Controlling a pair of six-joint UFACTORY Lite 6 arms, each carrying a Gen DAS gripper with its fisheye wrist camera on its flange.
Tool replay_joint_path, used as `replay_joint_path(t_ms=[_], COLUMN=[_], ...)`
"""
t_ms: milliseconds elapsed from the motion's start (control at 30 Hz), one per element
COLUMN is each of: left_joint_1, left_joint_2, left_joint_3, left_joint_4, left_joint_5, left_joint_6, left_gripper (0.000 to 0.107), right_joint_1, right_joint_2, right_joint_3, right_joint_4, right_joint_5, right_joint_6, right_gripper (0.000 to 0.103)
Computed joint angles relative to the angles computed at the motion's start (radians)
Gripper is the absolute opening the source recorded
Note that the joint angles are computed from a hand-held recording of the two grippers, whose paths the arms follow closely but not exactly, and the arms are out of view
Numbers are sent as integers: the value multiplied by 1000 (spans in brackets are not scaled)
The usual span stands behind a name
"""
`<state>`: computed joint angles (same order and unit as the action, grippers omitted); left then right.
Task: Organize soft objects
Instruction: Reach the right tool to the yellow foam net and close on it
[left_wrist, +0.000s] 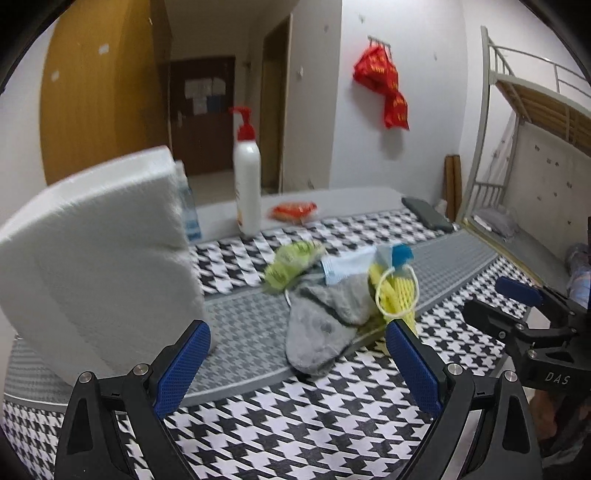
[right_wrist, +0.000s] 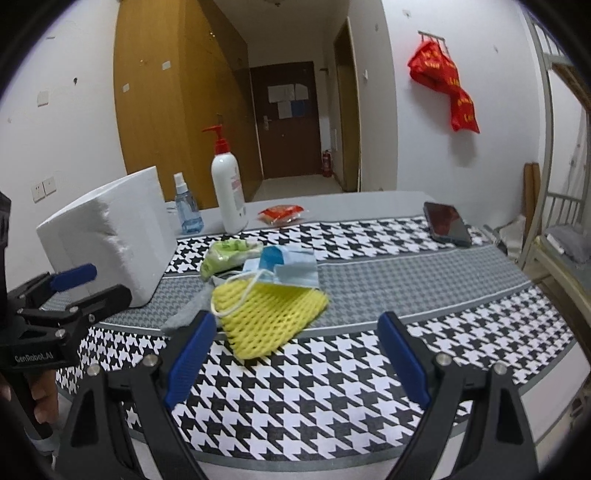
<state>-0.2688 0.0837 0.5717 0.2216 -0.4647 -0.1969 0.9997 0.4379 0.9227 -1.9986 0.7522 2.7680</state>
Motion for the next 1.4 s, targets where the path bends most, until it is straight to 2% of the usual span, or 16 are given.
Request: replay_joint_path(t_ms=[167, 500, 700, 800, 1033, 1133, 1367, 1400], left_joint_1=[-36, -40, -54, -54, -40, -41, -22, -16], left_joint_2=[67, 224, 327, 359, 421, 418, 413, 410], left_joint_3=[59, 232, 335, 361, 418, 411, 398, 395], left_joint_4=[-35, 91, 99, 79, 273, 238, 329, 357], left_joint_5=[34, 130, 187, 203, 242, 234, 197, 187], left_joint_6=[35, -76, -83, -62, -239, -204, -289, -314], left_gripper=[96, 96, 88, 80, 57, 51, 19, 18], right_joint_1=[-26, -89, -114, -127, -148, -159, -175, -177], right_joint_2=[35, 71, 100, 116, 145, 155, 186, 189], right_joint_3=[24, 54, 86, 107, 147, 159, 196, 200], right_joint_4=[-28, -77, -85, -102, -125, -150, -167, -170], right_joint_5=[-38, -106, -143, -170, -203, -220, -259, -265], right_joint_6=[8, 39, 25, 22, 10, 24, 19, 18], right_gripper=[92, 92, 92, 92, 92, 92, 92, 92])
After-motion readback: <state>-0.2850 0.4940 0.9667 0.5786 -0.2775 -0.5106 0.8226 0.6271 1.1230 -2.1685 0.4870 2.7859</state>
